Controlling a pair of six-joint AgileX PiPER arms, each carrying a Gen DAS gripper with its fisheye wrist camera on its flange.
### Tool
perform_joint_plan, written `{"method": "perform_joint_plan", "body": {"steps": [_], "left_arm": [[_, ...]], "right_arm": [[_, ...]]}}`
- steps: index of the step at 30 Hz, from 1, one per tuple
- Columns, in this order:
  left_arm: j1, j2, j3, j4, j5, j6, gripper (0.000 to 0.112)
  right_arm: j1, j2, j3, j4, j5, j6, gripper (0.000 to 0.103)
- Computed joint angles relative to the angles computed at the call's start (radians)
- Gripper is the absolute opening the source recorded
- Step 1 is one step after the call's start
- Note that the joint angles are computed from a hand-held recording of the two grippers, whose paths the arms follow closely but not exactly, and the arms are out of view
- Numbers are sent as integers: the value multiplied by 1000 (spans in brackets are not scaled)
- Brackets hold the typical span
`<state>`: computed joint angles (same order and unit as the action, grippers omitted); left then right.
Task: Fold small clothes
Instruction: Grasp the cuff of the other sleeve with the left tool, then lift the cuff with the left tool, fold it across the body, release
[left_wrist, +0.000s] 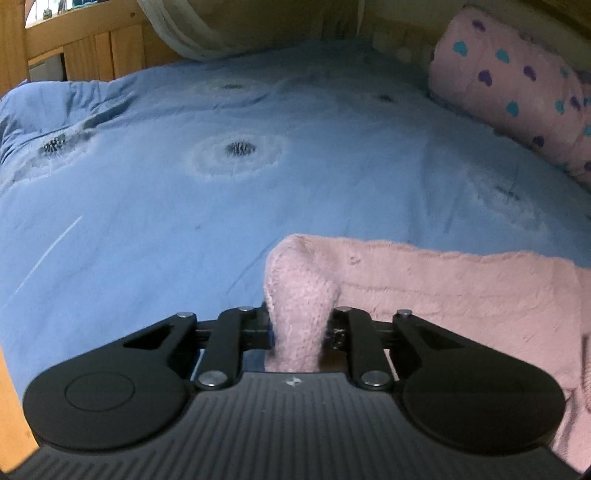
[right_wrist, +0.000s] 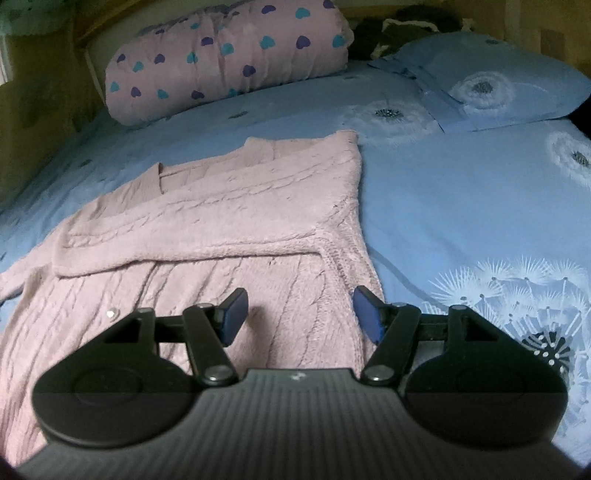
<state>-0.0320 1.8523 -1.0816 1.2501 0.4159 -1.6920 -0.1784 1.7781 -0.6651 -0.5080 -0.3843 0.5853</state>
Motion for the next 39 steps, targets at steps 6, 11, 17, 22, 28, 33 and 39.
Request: {"method": "perform_joint_plan", "body": {"steps": [6,11,17,22,28,33,39], "left_arm": [[-34,-97,22,119,53,-98,19],[-55,-153,-48,49,74,14,19],[-139,-216,-106,-24,64,120,19],[-252,-214,-179,-79,83,157,19],[-399,-155,-307,-81,113,170,19],[-493,-96,-425,-128,124,225,19],[-579,34,-592,-248,119,347,19]], "right_arm": [[-6,-2,14,2,-23,-6,66],[-35,-11,27,-83,-73,71,67],[-48,-16,37,-124,-117,105,67],[-61,-18,39,-158,-143,141,67],[-78,-27,50,-181,-171,163,67],[-91,-31,53,-190,-189,186,67],[-99,-38,59,-197,-196,203,67]]}}
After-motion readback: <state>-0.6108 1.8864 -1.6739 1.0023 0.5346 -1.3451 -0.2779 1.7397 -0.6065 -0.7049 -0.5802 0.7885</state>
